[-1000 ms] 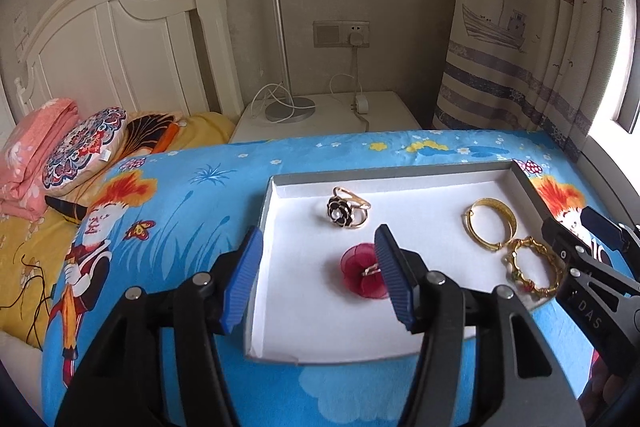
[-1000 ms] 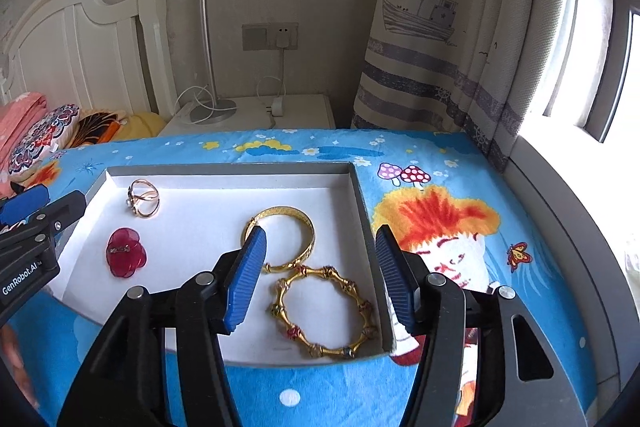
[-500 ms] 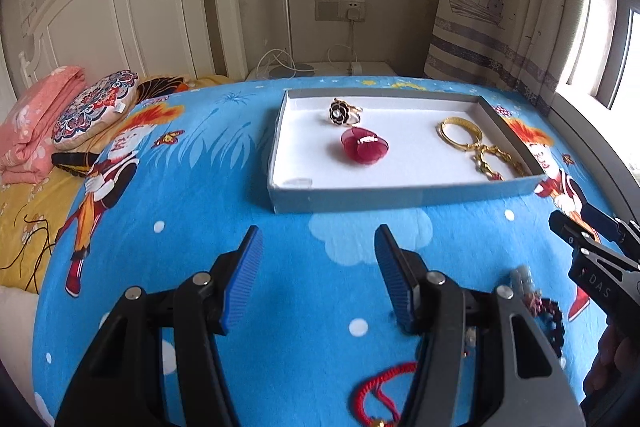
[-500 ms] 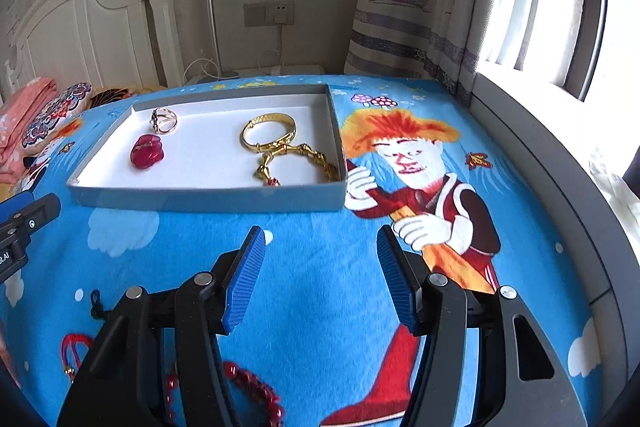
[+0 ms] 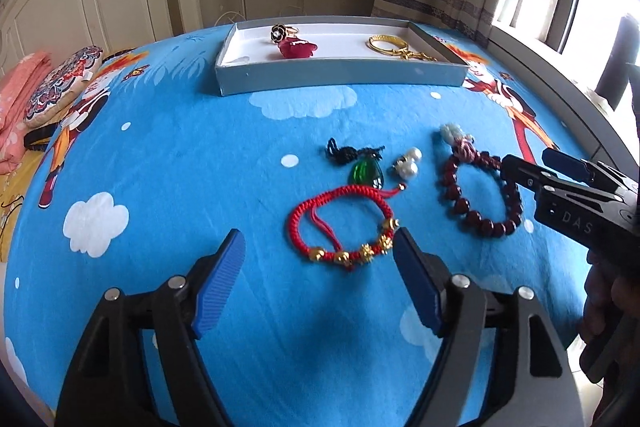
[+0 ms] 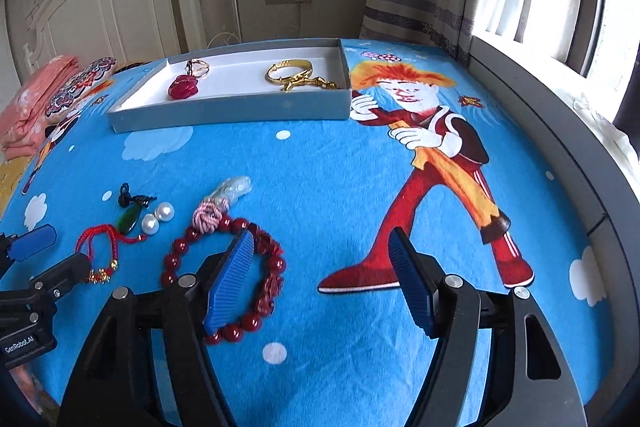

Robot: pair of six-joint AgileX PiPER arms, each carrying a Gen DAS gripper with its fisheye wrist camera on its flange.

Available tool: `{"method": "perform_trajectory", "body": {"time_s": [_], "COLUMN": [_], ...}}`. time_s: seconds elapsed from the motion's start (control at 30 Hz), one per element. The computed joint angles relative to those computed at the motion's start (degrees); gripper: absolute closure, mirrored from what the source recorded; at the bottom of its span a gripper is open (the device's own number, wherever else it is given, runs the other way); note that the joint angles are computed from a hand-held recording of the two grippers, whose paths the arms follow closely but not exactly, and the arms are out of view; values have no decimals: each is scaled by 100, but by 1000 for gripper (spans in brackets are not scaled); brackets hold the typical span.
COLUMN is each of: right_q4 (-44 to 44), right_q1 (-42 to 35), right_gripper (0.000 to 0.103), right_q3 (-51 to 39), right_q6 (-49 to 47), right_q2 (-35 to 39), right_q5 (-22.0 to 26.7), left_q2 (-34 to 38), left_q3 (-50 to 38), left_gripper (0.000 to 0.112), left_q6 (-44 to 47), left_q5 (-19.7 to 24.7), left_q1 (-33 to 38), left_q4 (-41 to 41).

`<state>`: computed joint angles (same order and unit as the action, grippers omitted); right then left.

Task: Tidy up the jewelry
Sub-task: 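Move both open tools back to the remaining jewelry, then grasp the red string bracelet with the left tool and lift it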

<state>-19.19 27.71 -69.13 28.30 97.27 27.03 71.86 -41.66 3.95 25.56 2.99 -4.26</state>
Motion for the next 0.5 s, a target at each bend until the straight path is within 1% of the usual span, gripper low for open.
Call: {"method": "perform_trajectory", "body": {"time_s": [0.03, 0.1, 0.23, 0.27, 0.3, 0.37, 0.4, 0.5], "right_q4": [14, 96, 244, 248, 255, 358, 412, 519], "right_q1": [0, -5, -27, -27, -29, -48, -46, -17], "right_gripper": [33, 32, 30, 29, 29, 29, 28, 23], "right_q3": [74, 147, 229, 236, 243, 260, 256, 266], "right_q6": [-6, -68, -235, -253, -261, -347, -408, -535], "right_q2": [-33, -66, -169, -180, -190, -207, -211, -242], "right_q5": [-20, -20, -29, -27, -27, -35, -30, -40], "left_q2": [-17, -1, 101, 124, 145, 195, 215, 240], "left_q3": [32, 89, 144, 172, 188, 170, 168, 149], "left_gripper": [38, 38, 37, 37, 37, 37, 40, 53], "left_q6": [32, 46, -483, -859, -1064, -1142, -1173, -898], "left_q5": [3, -20, -135, -202, -264, -316, -355, -435], "left_q1": [0, -24, -283, -409, -482, -504, -531, -548], "left_q4": [-31, -49, 490, 872, 1063, 1098, 1150, 980]}}
